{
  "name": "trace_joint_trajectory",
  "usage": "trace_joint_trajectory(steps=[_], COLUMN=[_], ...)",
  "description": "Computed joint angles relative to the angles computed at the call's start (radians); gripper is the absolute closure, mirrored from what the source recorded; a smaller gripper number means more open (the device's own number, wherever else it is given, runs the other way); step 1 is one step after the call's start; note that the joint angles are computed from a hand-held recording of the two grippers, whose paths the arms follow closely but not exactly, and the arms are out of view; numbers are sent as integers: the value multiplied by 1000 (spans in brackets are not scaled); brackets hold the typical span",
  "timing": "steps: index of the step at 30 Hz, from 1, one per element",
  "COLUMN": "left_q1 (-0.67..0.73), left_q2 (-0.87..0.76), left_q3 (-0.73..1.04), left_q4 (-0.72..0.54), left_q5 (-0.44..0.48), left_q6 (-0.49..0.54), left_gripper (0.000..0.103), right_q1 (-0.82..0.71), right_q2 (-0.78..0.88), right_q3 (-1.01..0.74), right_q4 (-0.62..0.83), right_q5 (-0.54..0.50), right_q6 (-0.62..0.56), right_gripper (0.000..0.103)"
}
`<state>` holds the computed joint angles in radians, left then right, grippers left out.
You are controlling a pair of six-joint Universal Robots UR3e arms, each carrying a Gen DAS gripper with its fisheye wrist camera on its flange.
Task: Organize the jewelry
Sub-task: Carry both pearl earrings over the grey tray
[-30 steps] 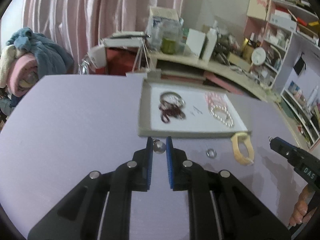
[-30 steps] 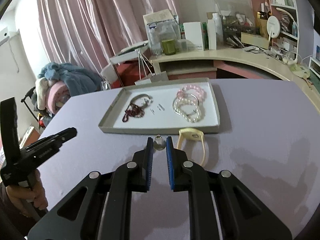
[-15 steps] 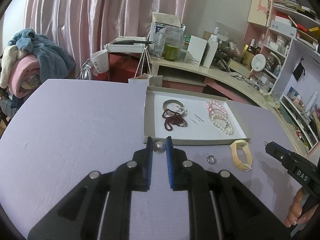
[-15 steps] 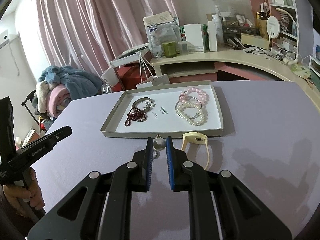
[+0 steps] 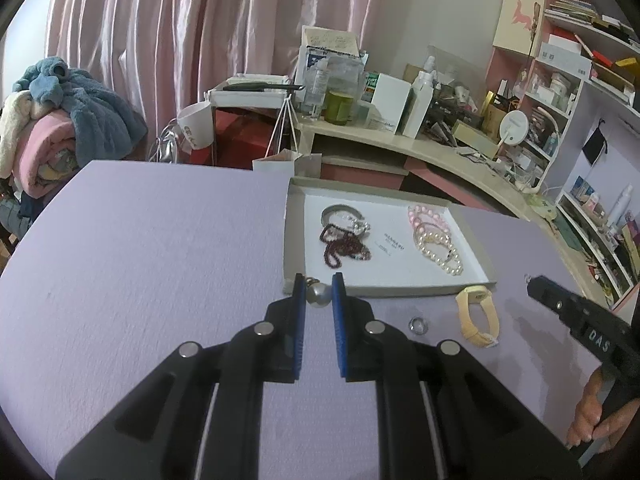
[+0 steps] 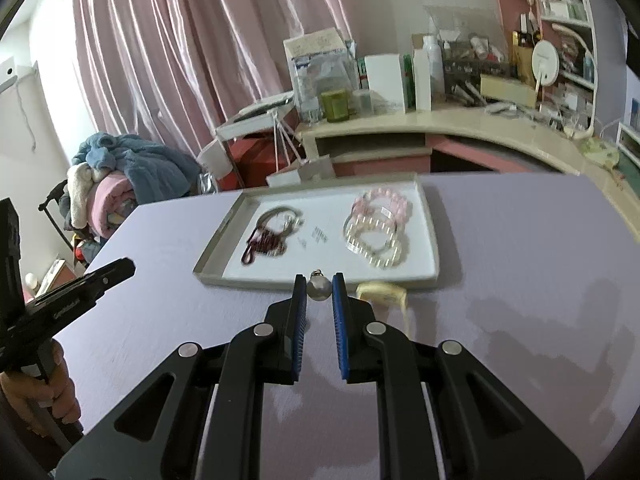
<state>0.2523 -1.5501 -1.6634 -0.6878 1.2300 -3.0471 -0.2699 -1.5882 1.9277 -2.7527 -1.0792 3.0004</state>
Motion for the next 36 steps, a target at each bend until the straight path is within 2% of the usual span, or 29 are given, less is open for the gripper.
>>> trace_joint_trajectory(steps=[11,21,30,31,33,34,36], left_q1=[-72,-119,-137,-139,-141,-143,-144], left_q2=[-220,-484,-630,-643,-661,-670,-676], left_q3=[326,659,832,848,872,884,887], left_q4=[-40,-134,-204,-212,-222,-228,-230], left_q5=[16,30,35,36,37,37,35], left_q6=[-31,-23,-8,-7,-3,-1,3], left_gripper=[90,90,90,90,90,90,90], right_q1=[40,129,161,161,147,141,114], right_q2=[212,508,628,626,604,596,566], right_q3=[-300,-636,-803,-800,-762,-743,-686], right_q4=[-5,143,220,225,208,188,147], right_q5=[-70,-189,-211,-209,-192,-187,-173], right_q6=[21,10,2,-3,3,12,32], right_gripper=[89,89,88,85,62,44,41])
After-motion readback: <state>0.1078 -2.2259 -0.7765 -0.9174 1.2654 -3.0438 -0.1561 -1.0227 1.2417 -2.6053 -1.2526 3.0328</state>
